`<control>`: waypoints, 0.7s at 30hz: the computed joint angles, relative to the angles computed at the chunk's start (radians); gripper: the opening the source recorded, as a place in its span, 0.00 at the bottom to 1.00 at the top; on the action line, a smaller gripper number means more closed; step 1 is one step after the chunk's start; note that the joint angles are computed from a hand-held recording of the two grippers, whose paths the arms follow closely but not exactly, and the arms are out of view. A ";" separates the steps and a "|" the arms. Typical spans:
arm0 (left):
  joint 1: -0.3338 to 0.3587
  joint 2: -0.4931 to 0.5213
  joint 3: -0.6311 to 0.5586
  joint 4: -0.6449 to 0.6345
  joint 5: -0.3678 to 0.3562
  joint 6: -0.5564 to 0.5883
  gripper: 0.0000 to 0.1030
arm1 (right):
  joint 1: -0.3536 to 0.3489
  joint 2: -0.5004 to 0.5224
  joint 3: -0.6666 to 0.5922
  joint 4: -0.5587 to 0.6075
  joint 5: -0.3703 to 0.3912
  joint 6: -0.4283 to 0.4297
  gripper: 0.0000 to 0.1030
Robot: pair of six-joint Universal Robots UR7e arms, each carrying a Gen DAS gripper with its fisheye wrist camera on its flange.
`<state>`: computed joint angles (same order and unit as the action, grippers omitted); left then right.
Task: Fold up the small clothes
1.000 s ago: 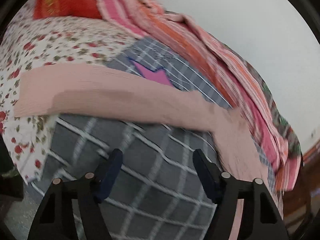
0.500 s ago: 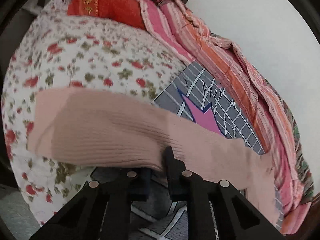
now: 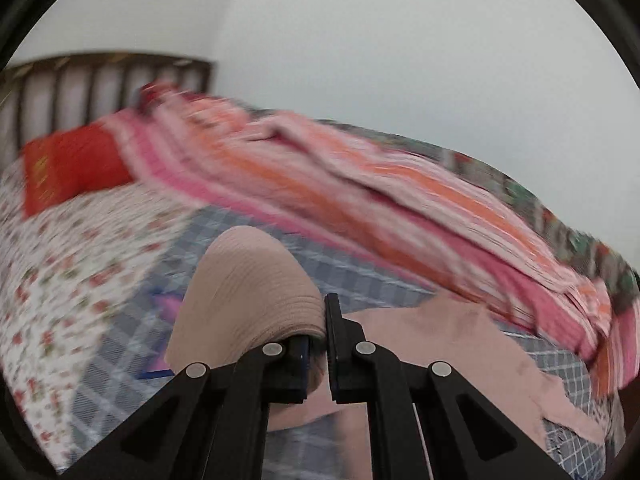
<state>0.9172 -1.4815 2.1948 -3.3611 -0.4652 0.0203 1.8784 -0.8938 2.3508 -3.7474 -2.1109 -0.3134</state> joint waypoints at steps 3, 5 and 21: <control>-0.014 0.124 -0.064 0.013 -0.064 0.006 0.07 | -0.026 -0.034 0.014 -0.008 0.023 0.017 0.89; -0.022 0.213 -0.101 0.025 -0.116 -0.001 0.07 | -0.041 -0.050 0.021 -0.019 0.040 0.022 0.89; -0.001 0.277 -0.019 0.216 -0.378 -0.136 0.69 | -0.073 -0.019 -0.011 0.016 0.085 -0.035 0.87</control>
<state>0.9166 -1.2049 2.1754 -3.1456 -0.8433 -0.1155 1.8056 -0.9131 2.3400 -3.7317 -2.0259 -0.3482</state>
